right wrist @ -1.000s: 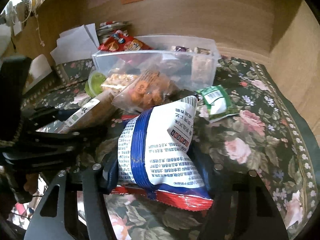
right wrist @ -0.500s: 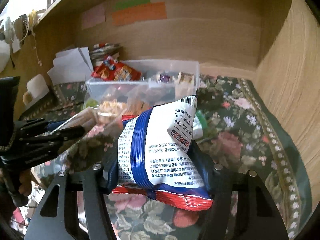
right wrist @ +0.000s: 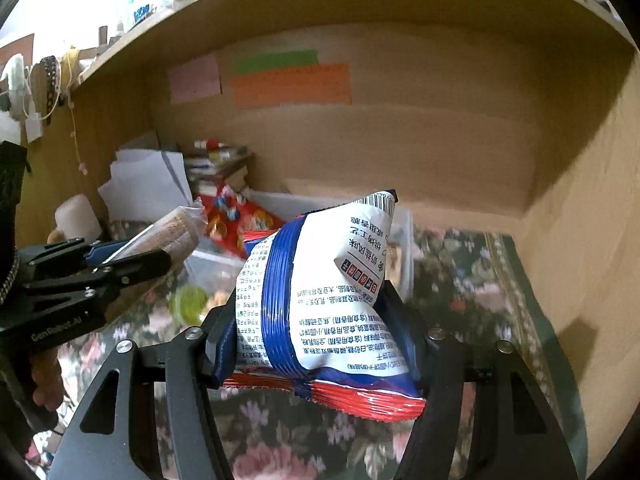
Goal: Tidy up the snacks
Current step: 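Lower both items into the clear box and open both tools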
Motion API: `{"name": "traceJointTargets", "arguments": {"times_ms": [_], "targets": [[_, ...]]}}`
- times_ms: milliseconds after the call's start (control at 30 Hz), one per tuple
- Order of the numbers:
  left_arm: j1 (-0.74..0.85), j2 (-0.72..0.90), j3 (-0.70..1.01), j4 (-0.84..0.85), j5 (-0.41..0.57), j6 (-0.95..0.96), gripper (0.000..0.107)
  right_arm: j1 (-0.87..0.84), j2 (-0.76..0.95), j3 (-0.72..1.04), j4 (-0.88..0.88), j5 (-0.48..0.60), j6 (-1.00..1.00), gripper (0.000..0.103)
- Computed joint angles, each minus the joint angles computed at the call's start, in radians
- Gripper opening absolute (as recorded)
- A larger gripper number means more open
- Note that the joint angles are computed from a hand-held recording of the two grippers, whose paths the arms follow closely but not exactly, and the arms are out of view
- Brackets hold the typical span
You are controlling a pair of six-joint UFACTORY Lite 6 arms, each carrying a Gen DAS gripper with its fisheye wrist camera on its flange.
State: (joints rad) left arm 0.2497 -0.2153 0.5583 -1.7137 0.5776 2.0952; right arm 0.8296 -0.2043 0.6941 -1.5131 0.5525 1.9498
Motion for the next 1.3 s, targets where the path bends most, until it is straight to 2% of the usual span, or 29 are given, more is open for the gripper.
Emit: {"name": "traceJointTargets", "arguments": {"times_ms": [233, 500, 700, 900, 1000, 1067, 1167, 1300], "targets": [[-0.071, 0.093, 0.145, -0.044, -0.053, -0.044, 0.034, -0.101, 0.115, 0.139, -0.067, -0.074, -0.012, 0.058], [-0.168, 0.284, 0.331, -0.113, -0.139, -0.034, 0.034, -0.225, 0.282, 0.297, -0.021, -0.175, -0.116, 0.058], [-0.205, 0.463, 0.485, -0.079, -0.18, -0.092, 0.034, -0.317, 0.455, 0.454, 0.14, -0.259, -0.3, 0.058], [-0.22, 0.605, 0.619, 0.032, -0.209, -0.213, 0.034, -0.345, 0.604, 0.6, 0.39, -0.277, -0.579, 0.059], [-0.218, 0.643, 0.661, 0.097, -0.205, -0.28, 0.034, -0.352, 0.626, 0.62, 0.456, -0.289, -0.647, 0.059], [-0.213, 0.662, 0.683, 0.135, -0.195, -0.32, 0.035, -0.375, 0.639, 0.629, 0.476, -0.345, -0.748, 0.061], [-0.202, 0.676, 0.701, 0.165, -0.171, -0.358, 0.035, -0.36, 0.627, 0.615, 0.378, -0.313, -0.659, 0.062], [-0.18, 0.661, 0.688, 0.11, -0.143, -0.291, 0.036, -0.383, 0.575, 0.56, 0.409, -0.362, -0.678, 0.066]]}}
